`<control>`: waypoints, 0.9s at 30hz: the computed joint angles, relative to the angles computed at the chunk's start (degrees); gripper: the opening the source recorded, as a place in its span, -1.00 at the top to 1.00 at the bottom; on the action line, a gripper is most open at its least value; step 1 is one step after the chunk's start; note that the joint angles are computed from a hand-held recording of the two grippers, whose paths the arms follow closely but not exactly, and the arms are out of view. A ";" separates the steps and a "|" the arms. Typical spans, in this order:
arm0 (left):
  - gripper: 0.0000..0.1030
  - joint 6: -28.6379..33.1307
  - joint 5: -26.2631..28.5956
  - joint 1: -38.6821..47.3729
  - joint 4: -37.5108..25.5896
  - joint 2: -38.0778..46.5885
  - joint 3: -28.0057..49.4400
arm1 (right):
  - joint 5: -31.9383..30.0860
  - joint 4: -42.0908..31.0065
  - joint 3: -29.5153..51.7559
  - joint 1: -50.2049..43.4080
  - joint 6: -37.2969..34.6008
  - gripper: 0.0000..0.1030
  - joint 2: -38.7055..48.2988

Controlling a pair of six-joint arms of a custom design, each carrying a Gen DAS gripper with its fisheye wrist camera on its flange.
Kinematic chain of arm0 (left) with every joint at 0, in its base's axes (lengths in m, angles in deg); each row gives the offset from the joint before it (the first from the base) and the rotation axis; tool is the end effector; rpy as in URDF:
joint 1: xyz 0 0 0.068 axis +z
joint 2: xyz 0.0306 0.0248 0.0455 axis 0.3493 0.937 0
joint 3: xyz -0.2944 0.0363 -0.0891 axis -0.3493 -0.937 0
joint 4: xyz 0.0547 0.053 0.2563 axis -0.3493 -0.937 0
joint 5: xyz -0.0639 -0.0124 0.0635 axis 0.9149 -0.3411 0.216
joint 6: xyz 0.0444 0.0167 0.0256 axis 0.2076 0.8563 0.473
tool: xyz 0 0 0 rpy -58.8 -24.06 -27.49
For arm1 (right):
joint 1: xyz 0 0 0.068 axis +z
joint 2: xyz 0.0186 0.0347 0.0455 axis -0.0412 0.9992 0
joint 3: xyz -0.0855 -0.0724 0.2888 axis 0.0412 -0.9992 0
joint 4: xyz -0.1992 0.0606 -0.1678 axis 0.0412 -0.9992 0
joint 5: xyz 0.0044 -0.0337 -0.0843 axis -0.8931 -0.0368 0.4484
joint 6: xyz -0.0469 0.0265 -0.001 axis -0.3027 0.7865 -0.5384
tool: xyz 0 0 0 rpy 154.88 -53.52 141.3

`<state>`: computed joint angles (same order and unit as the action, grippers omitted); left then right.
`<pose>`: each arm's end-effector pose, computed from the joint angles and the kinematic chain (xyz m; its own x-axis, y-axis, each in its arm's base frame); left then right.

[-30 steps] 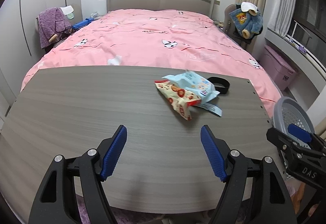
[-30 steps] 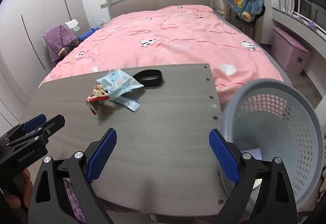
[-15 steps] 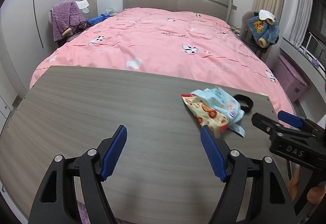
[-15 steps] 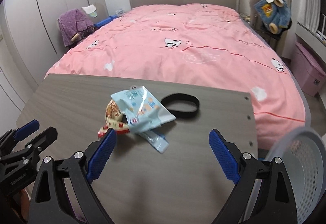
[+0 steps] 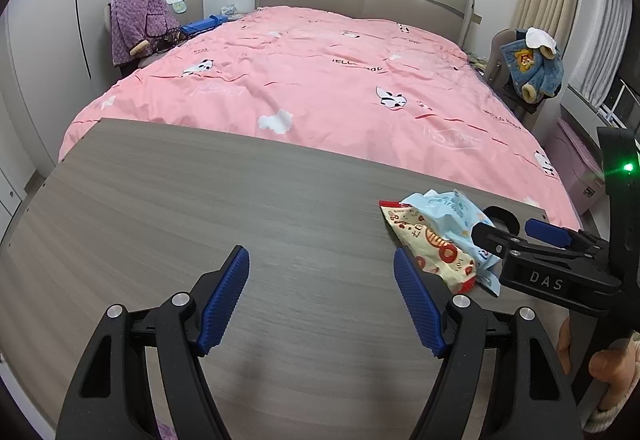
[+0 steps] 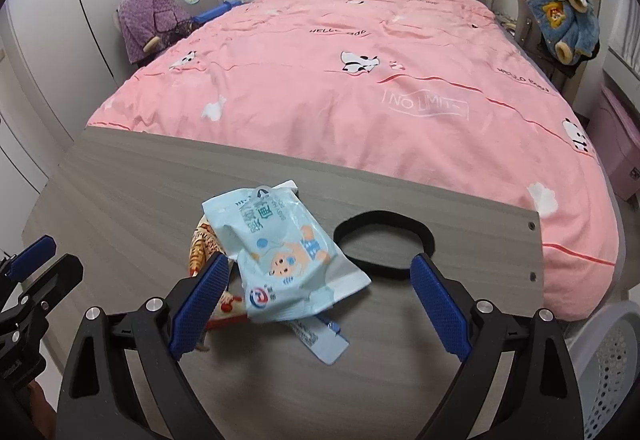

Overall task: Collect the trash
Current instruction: 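Move the right tool to the blue wipes packet and close on it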

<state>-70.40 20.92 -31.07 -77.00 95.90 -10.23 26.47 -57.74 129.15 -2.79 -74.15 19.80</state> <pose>0.1515 -0.1538 0.2071 -0.5970 -0.4707 -0.6496 -0.5525 0.8284 -0.0925 0.3029 0.0136 0.1894 -0.6532 -0.4920 -0.5756 -0.6543 0.7493 0.1020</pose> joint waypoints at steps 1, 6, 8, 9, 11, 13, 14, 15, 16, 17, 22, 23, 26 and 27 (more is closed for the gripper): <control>-0.39 0.17 0.09 0.28 0.19 -0.14 -0.22 | 0.26 0.18 0.09 0.47 0.19 -0.75 0.17; -0.39 0.24 0.12 0.92 0.42 -0.70 -0.93 | 1.54 1.06 0.29 2.13 0.33 -0.75 0.82; -0.39 0.49 0.34 1.41 0.80 -0.89 -1.28 | 2.18 1.54 0.35 2.83 0.44 -0.75 1.16; -0.39 0.45 0.54 1.61 1.04 -0.98 -1.58 | 2.53 1.76 0.38 3.15 0.54 -0.75 1.32; -0.39 0.36 0.56 2.02 1.07 -1.13 -1.91 | 2.81 1.89 0.51 3.33 0.39 -0.75 1.82; -0.39 -0.17 0.57 2.14 0.86 -1.21 -2.12 | 3.23 2.29 0.45 3.66 0.50 -0.75 2.06; -0.39 -0.32 0.63 2.21 0.92 -1.32 -2.27 | 3.62 2.63 0.34 3.92 0.56 -0.75 2.15; -0.39 -0.36 0.76 2.36 1.09 -1.57 -2.53 | 4.03 2.98 0.21 4.23 0.61 -0.75 2.21; -0.39 -0.27 0.88 2.54 1.32 -1.85 -2.78 | 4.23 3.10 0.05 4.37 0.61 -0.75 2.13; -0.39 -0.18 0.97 2.66 1.58 -2.00 -2.98 | 4.43 3.21 0.01 4.53 0.58 -0.75 2.23; -0.39 -0.06 1.12 2.78 2.03 -2.26 -3.48 | 5.16 4.05 -0.33 5.14 0.85 -0.75 2.90; -0.39 0.02 1.16 2.82 2.08 -2.31 -3.54 | 5.41 4.49 -0.65 5.40 0.93 -0.75 2.83; -0.39 -0.08 1.05 2.80 2.07 -2.39 -3.63 | 5.96 5.19 -1.41 5.89 0.59 -0.72 2.67; -0.39 -0.13 1.00 2.81 2.13 -2.47 -3.73 | 6.07 5.29 -1.58 6.05 0.44 -0.70 2.64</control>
